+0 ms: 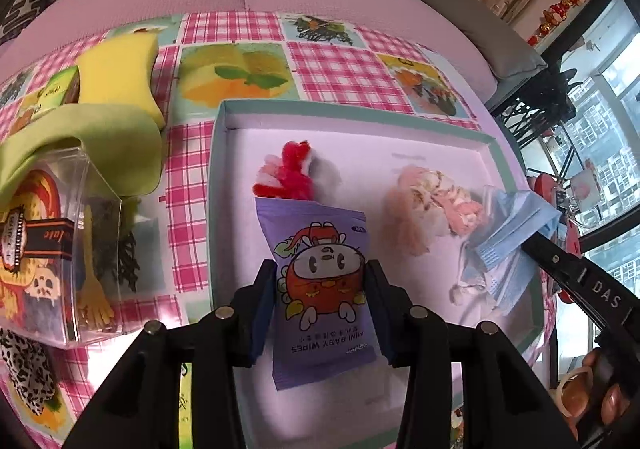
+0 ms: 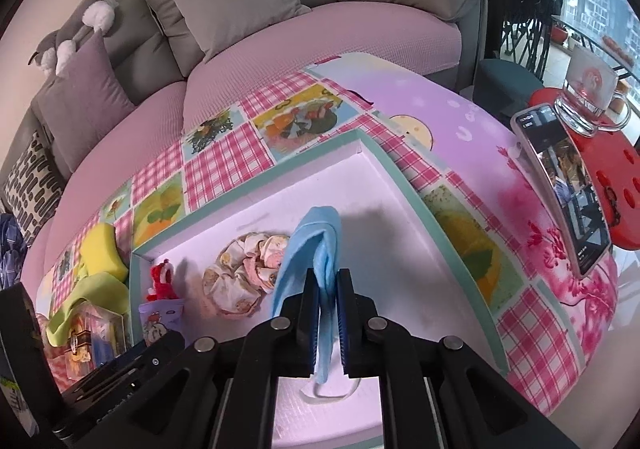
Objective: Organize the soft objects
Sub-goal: 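Carry the wipes packet and blue mask with both tools over the white tray, then open the left tool releasing the wipes packet while the right tool releases the mask into the tray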
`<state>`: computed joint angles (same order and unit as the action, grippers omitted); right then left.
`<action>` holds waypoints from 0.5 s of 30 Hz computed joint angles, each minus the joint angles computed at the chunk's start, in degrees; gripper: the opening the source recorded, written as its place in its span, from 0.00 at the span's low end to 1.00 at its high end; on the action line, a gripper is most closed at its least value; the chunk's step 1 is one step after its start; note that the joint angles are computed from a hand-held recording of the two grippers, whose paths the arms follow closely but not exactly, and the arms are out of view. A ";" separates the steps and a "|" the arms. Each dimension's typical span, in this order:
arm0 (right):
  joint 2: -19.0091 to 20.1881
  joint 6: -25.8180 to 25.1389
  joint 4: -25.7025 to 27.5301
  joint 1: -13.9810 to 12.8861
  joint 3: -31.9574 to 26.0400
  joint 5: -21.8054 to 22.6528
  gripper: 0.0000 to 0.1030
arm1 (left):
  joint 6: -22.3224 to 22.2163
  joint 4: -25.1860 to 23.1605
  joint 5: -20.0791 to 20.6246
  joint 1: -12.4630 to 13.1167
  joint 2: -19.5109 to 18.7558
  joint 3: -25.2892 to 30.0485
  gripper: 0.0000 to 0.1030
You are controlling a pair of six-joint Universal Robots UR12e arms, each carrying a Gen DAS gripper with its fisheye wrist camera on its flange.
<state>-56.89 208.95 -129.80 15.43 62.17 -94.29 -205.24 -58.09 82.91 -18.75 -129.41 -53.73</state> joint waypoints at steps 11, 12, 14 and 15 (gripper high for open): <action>-0.34 -2.11 -0.51 0.55 -0.03 -0.52 0.47 | -1.47 1.58 2.56 0.02 1.88 -1.67 0.53; -0.28 -2.29 -0.30 0.61 -0.14 -0.49 0.48 | -1.66 1.71 2.88 0.02 2.04 -1.90 0.55; -0.16 -2.69 -0.20 0.67 -0.27 -0.14 0.50 | -1.86 1.96 3.37 0.03 2.29 -2.26 0.61; -0.11 -3.00 -0.19 0.69 -0.34 0.14 0.56 | -2.03 2.05 3.97 -0.02 2.38 -2.34 0.65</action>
<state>-56.99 205.95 -129.99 16.11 61.83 -94.15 -207.28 -56.05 86.88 -18.77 -127.03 -56.07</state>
